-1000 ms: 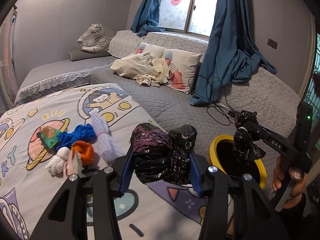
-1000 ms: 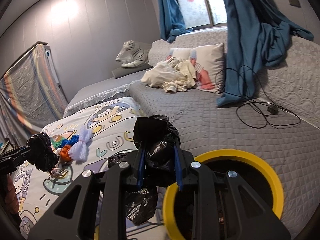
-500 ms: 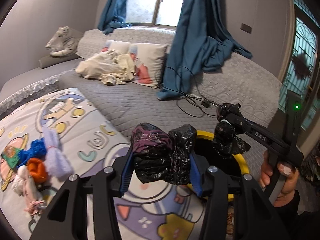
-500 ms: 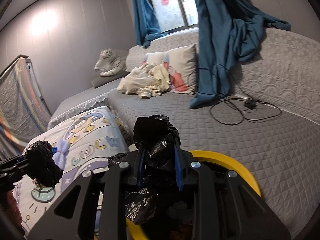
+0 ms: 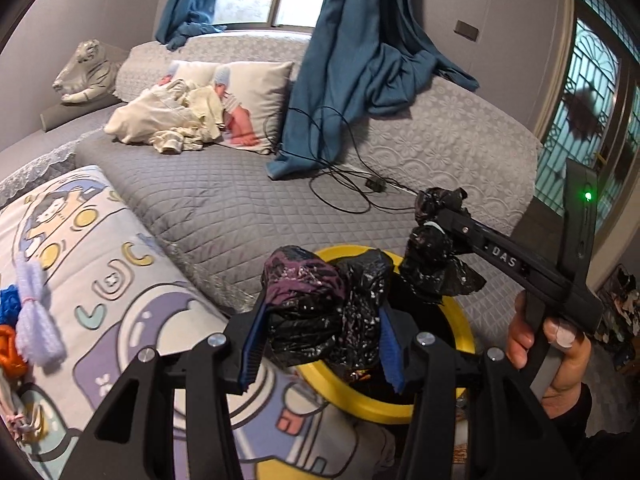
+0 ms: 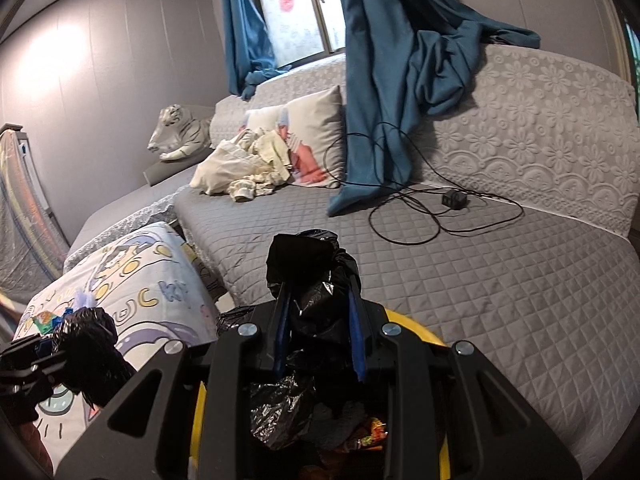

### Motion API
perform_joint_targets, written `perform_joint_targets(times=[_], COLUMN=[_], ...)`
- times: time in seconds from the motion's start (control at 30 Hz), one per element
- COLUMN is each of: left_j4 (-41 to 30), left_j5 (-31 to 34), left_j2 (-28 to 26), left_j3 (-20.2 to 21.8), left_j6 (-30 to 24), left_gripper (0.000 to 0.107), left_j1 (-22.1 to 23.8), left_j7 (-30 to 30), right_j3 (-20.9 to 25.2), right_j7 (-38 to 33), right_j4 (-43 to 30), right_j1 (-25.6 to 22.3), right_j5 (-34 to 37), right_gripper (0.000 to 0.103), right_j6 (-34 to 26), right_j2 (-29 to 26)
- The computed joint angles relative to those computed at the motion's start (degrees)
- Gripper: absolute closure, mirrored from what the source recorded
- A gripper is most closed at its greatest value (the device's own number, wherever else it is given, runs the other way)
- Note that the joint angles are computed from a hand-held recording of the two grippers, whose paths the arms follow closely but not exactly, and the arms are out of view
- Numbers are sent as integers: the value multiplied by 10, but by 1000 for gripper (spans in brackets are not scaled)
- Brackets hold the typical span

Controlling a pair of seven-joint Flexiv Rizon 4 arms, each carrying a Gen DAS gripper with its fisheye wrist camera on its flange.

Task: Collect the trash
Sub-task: 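Open both tools to drop the black bags into the bin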

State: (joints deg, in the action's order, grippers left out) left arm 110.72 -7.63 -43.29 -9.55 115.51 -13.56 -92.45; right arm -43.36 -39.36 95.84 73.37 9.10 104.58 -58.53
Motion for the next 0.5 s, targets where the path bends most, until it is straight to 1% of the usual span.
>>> perform_joint_targets(times=[0.07, 0.13, 0.27, 0.4, 0.5], left_j4=[-11, -22, -41, -56, -67], left_j5=[0, 5, -2, -2, -7], left_j2=[-6, -12, -21, -30, -38], left_j3=[2, -7, -2, -10, -8], left_j6=[-6, -17, -34, -47, -55], left_gripper=[61, 61, 61, 61, 61], left_j1=[-7, -1, -11, -8, -14], left_j7=[6, 11, 20, 25, 27], right_j3=[0, 2, 5, 7, -2], right_j7=[2, 5, 13, 23, 34], right_j4=[2, 5, 2, -3, -5], right_j1=[-3, -7, -16, -22, -19], right_j5=[2, 2, -5, -14, -18], right_gripper=[79, 79, 79, 79, 79], right_j6=[-2, -4, -12, -18, -27], right_j2=[-1, -1, -4, -7, -14])
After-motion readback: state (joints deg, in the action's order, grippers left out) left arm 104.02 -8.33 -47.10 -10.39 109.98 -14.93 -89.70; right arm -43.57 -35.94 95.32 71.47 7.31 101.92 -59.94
